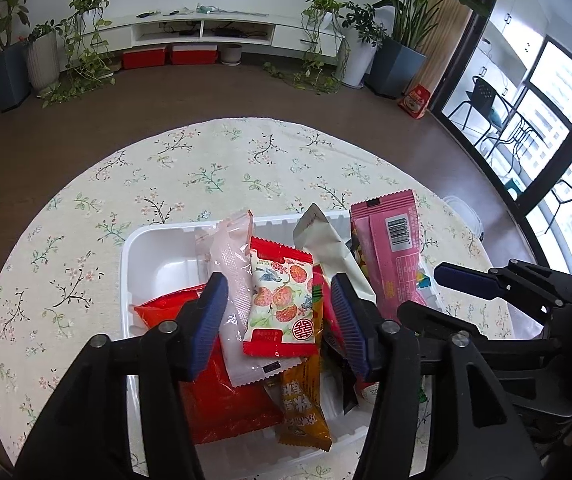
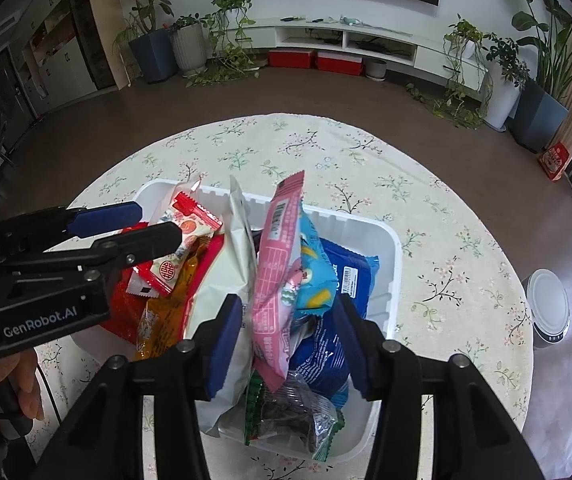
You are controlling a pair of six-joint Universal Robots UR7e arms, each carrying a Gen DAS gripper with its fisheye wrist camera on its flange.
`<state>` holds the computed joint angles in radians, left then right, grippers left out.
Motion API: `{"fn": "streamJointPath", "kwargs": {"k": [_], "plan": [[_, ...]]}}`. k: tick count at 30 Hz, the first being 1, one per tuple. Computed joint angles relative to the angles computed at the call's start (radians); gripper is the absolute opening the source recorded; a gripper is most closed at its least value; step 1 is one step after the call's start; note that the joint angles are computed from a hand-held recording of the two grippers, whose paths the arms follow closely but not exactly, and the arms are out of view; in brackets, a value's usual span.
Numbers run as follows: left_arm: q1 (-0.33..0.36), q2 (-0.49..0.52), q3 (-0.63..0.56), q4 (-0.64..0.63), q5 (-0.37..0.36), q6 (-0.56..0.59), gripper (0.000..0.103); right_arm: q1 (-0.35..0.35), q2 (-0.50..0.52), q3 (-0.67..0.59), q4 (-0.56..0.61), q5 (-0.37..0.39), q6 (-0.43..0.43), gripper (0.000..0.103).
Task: Organize snacks
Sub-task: 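Open both grippers and withdraw them from the tray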
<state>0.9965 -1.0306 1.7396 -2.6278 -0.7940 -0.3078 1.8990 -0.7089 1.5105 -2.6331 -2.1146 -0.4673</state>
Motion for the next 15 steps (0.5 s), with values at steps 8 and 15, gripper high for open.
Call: {"fn": "streamJointPath", "kwargs": {"k": [8,15], "plan": [[-0.017,-0.031,0.047,-0.032,0.017,-0.010,0.070,-0.005,-0.023,0.020,-0.017,0.012,0.012,0.061],[-0.067,-0.104,0.138,-0.079,0.052,-0.048,0.095,-0.022,-0.084,0.090,-0.082,0.068,0.035,0.076]]}}
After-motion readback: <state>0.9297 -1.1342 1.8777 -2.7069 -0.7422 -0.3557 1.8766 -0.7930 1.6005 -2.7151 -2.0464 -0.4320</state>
